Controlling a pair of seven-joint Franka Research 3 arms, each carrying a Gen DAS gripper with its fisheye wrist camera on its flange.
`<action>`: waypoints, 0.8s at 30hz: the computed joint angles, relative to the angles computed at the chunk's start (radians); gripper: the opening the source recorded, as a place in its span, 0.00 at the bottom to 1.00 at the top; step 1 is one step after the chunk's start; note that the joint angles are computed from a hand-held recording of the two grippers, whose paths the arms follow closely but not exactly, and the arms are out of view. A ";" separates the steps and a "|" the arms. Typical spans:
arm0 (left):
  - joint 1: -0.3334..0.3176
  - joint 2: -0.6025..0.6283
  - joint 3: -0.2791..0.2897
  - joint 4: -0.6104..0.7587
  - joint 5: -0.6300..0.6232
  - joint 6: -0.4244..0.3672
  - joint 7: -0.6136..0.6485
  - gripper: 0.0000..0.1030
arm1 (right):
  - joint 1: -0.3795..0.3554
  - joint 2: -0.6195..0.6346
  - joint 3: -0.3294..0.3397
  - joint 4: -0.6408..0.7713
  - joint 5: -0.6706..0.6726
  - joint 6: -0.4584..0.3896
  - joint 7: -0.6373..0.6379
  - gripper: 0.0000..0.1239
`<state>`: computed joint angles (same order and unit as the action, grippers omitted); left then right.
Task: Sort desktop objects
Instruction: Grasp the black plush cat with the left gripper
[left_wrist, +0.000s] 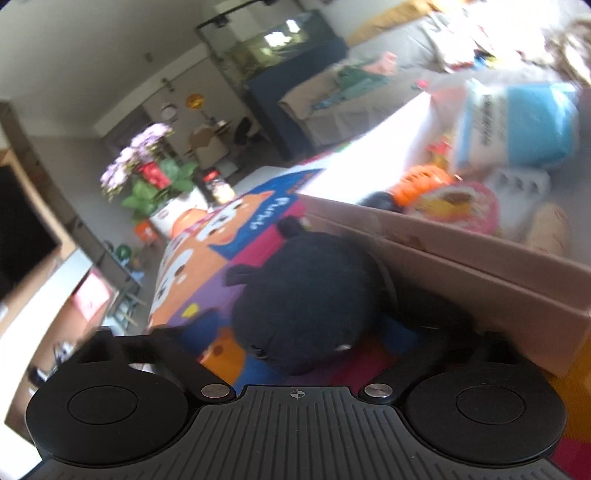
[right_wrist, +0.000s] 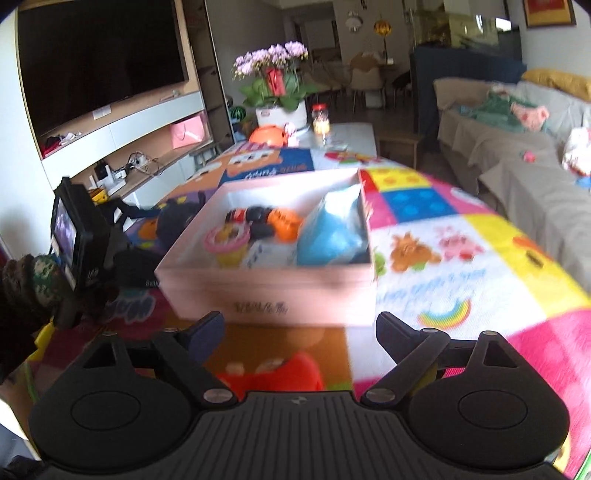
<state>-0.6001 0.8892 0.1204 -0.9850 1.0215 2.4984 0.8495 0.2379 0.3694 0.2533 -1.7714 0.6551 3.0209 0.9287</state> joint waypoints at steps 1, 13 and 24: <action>-0.019 -0.002 0.021 -0.010 0.029 -0.005 -0.022 0.78 | 0.019 0.016 -0.017 0.023 -0.022 0.016 0.013 0.72; -0.026 -0.467 -0.045 -0.648 0.176 0.059 -0.458 0.76 | 0.181 0.242 -0.269 0.373 -0.268 -0.087 0.389 0.58; 0.059 -0.504 -0.195 -0.674 0.326 0.239 -0.614 0.93 | 0.254 0.263 -0.384 0.354 -0.545 -0.093 0.604 0.61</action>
